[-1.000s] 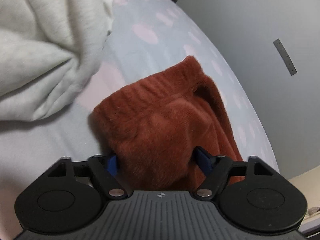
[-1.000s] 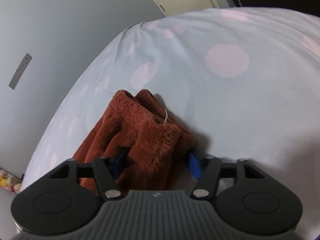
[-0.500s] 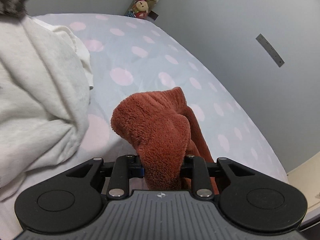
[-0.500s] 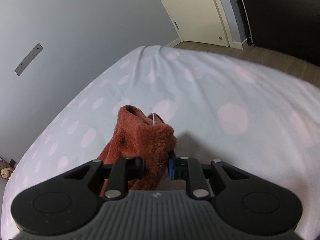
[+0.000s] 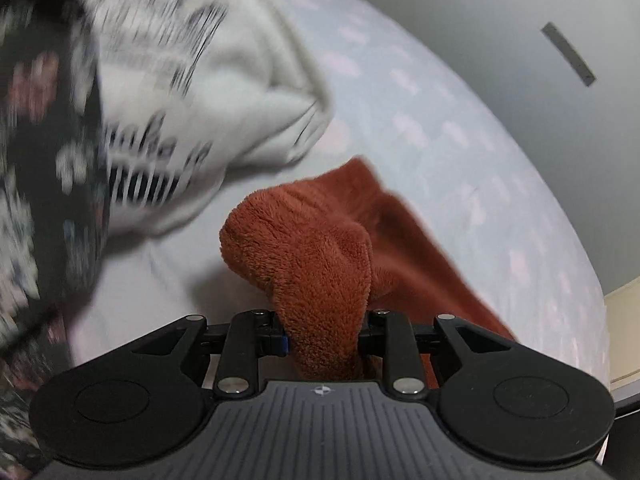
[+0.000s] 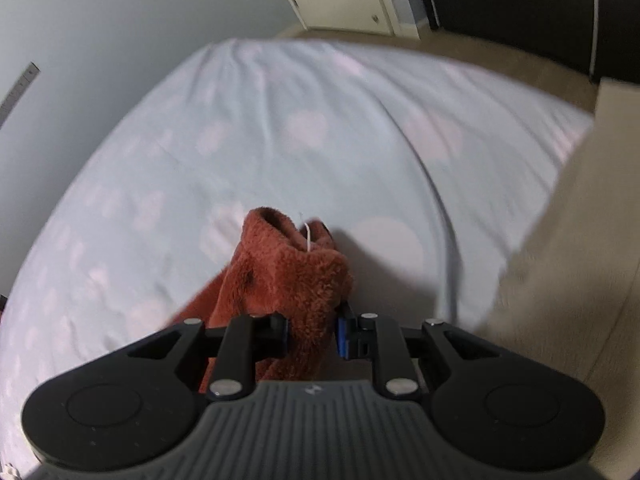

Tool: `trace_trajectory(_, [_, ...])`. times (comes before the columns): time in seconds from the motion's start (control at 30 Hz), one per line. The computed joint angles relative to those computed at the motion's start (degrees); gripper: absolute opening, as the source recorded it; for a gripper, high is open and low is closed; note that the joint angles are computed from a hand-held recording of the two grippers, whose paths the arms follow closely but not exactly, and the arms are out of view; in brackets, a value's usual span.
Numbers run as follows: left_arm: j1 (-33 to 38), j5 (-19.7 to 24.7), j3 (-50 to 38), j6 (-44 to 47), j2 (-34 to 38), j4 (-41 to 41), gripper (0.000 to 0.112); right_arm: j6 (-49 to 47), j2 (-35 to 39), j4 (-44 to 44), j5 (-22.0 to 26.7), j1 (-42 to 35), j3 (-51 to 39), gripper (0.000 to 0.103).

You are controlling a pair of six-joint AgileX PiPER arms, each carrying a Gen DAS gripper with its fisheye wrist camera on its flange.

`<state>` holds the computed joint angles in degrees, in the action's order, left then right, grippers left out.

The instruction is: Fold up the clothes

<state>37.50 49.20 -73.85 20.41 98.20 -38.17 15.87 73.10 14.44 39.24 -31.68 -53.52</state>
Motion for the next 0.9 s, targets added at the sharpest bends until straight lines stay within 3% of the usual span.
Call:
trace_trajectory(0.1, [0.63, 4.56, -3.29, -3.28, 2.48, 3.76, 0.035, 0.37, 0.62, -0.86, 0.75, -0.13, 0.22, 0.031])
trace_trajectory(0.2, [1.01, 8.08, -6.49, -4.94, 2.09, 8.30, 0.049, -1.95, -0.83, -3.60, 4.42, -0.65, -2.34, 0.047])
trace_trajectory(0.27, [0.93, 10.24, -8.63, -4.74, 1.15, 11.65, 0.050, -4.12, -2.49, -7.34, 6.34, 0.23, -4.18, 0.058])
trace_trajectory(0.4, [1.16, 15.47, -12.52, 1.92, -0.85, 11.91, 0.050, -7.76, -5.13, -15.31, 8.96, 2.34, -7.67, 0.059])
trace_trajectory(0.47, [-0.41, 16.19, -13.55, 7.44, -1.79, 10.79, 0.050, -11.57, -5.71, -14.87, 9.95, 2.37, -9.46, 0.059])
trace_trajectory(0.57, [-4.35, 15.81, -14.93, 14.54, -2.35, 9.38, 0.052, -20.29, -4.94, -8.89, 10.42, 2.80, -12.03, 0.058])
trace_trajectory(0.7, [-11.60, 15.77, -17.39, 21.82, -1.09, 7.46, 0.053, -28.17, -2.49, -4.97, 9.88, 8.95, -14.00, 0.055])
trace_trajectory(0.9, [-24.59, 10.98, -17.24, 30.01, 1.93, 9.34, 0.055, -36.29, 6.82, -2.88, 7.34, 20.24, -17.76, 0.051])
